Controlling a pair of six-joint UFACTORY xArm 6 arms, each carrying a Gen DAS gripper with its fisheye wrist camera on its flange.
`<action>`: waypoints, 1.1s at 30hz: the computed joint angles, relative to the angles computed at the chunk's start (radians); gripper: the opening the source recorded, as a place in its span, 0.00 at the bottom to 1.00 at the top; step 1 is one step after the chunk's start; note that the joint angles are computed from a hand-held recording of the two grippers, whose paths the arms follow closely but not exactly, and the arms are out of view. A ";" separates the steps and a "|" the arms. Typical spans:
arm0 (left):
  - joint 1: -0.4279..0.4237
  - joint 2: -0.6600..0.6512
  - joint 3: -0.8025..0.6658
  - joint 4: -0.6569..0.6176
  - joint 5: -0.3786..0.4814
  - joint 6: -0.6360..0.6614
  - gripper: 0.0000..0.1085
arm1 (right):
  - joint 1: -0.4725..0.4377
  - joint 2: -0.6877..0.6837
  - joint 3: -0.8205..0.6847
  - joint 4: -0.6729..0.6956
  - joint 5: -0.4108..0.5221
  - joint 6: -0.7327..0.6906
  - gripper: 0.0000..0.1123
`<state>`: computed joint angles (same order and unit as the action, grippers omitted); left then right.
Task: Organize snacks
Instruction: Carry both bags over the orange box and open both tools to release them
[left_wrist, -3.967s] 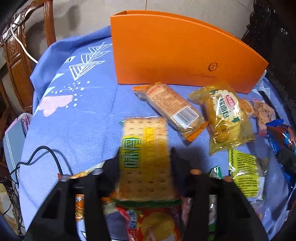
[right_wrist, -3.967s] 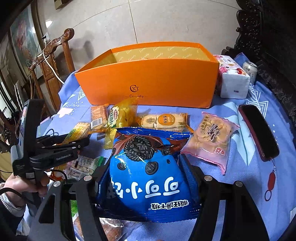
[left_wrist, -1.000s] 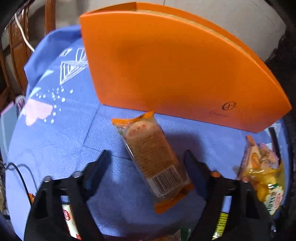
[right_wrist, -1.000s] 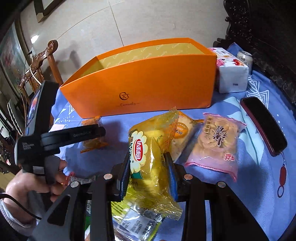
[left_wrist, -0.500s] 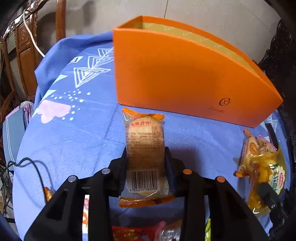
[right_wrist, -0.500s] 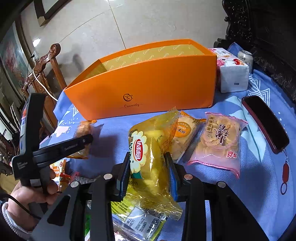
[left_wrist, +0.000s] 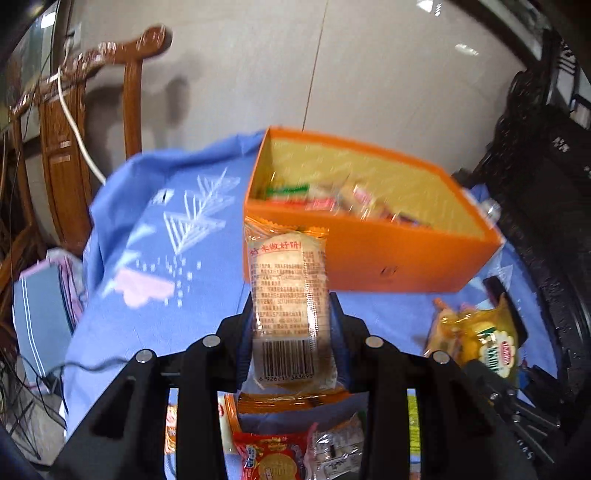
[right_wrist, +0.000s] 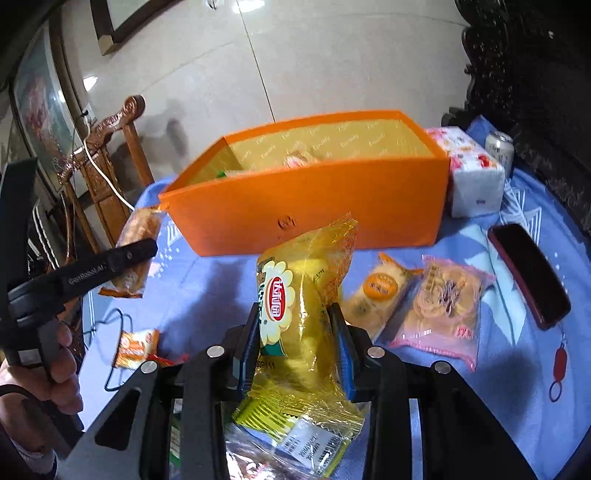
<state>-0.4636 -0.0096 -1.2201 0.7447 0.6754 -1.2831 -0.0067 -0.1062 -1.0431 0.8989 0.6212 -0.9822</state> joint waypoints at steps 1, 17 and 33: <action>-0.001 0.000 -0.018 0.012 0.001 0.010 0.32 | 0.001 -0.001 -0.007 0.004 0.002 -0.005 0.32; 0.033 0.253 -0.479 -0.012 0.097 0.267 0.32 | 0.049 0.239 -0.440 0.012 -0.049 0.011 0.32; 0.085 0.302 -0.594 -0.027 0.152 0.299 0.91 | 0.056 0.350 -0.609 -0.068 -0.045 0.127 0.89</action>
<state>-0.3787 0.2927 -1.8144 0.7181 0.8273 -0.9839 0.0498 0.2437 -1.6522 0.8313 0.5758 -0.8549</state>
